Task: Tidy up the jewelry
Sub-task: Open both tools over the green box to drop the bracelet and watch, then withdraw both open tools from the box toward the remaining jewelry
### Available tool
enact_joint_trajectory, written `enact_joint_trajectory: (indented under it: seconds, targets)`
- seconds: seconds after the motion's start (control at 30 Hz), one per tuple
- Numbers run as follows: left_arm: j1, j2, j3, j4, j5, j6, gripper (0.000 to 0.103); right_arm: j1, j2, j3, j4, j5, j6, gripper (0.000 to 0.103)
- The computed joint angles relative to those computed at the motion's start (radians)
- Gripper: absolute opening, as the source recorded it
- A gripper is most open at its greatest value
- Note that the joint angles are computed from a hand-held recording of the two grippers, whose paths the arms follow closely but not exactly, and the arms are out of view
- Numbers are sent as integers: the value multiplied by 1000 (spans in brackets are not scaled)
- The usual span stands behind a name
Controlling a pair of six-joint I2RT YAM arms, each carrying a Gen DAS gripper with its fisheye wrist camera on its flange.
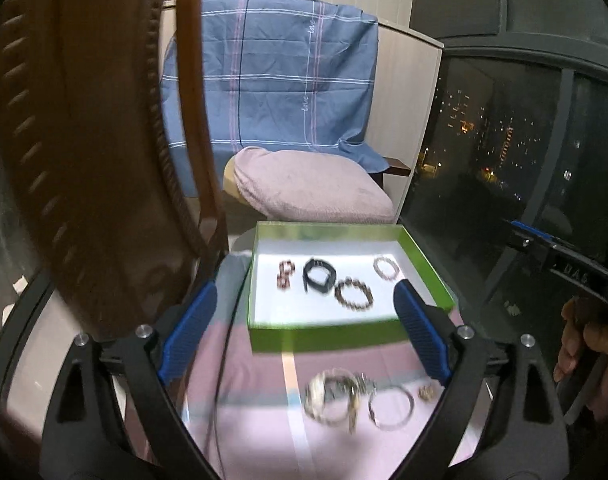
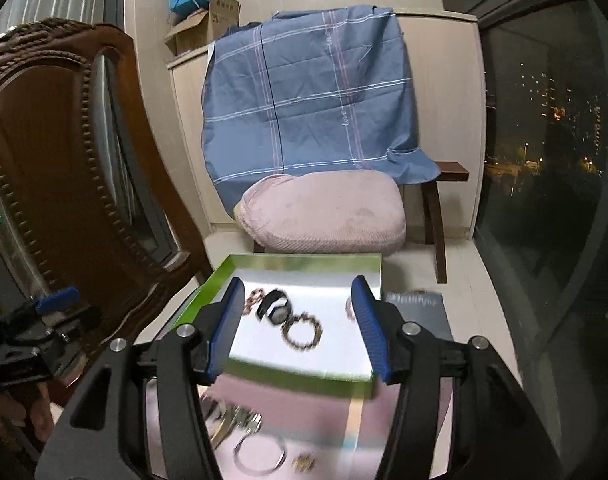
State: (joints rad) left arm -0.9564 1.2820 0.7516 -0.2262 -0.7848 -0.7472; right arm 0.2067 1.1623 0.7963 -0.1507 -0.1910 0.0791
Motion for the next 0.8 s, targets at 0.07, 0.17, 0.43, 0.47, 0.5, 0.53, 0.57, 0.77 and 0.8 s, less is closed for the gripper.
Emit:
enact_joint_trajectory:
  seconds: [0.07, 0.17, 0.43, 0.47, 0.5, 0.53, 0.57, 0.77, 0.8]
  targets:
    - [-84, 10, -21, -27, -110, -61, 89, -6, -122, -100, 15, -11, 11, 58]
    - [-192, 18, -83, 13, -221, -107, 89, -16, -303, -261, 40, 3, -5, 60]
    - [-230, 72, -151, 25, -262, -172, 89, -67, -436, -471, 97, 22, -88, 60]
    - [-214, 75, -155, 23, -254, -173, 89, -84, -444, -476, 99, -9, -92, 60]
    - [-201, 75, -152, 3, -241, -182, 89, -91, -450, -478, 101, -18, -92, 60]
    - [-203, 65, -157, -15, -236, -202, 89, -100, -468, -482, 86, -24, -98, 60]
    - [-203, 42, -173, -3, -228, -210, 89, -106, -469, -481, 77, -27, -103, 60]
    - [-213, 71, -166, 27, -214, -187, 89, -111, -412, -470, 90, -18, -104, 60]
    - [-208, 81, -163, 36, -207, -181, 89, -110, -412, -471, 89, -17, -106, 60]
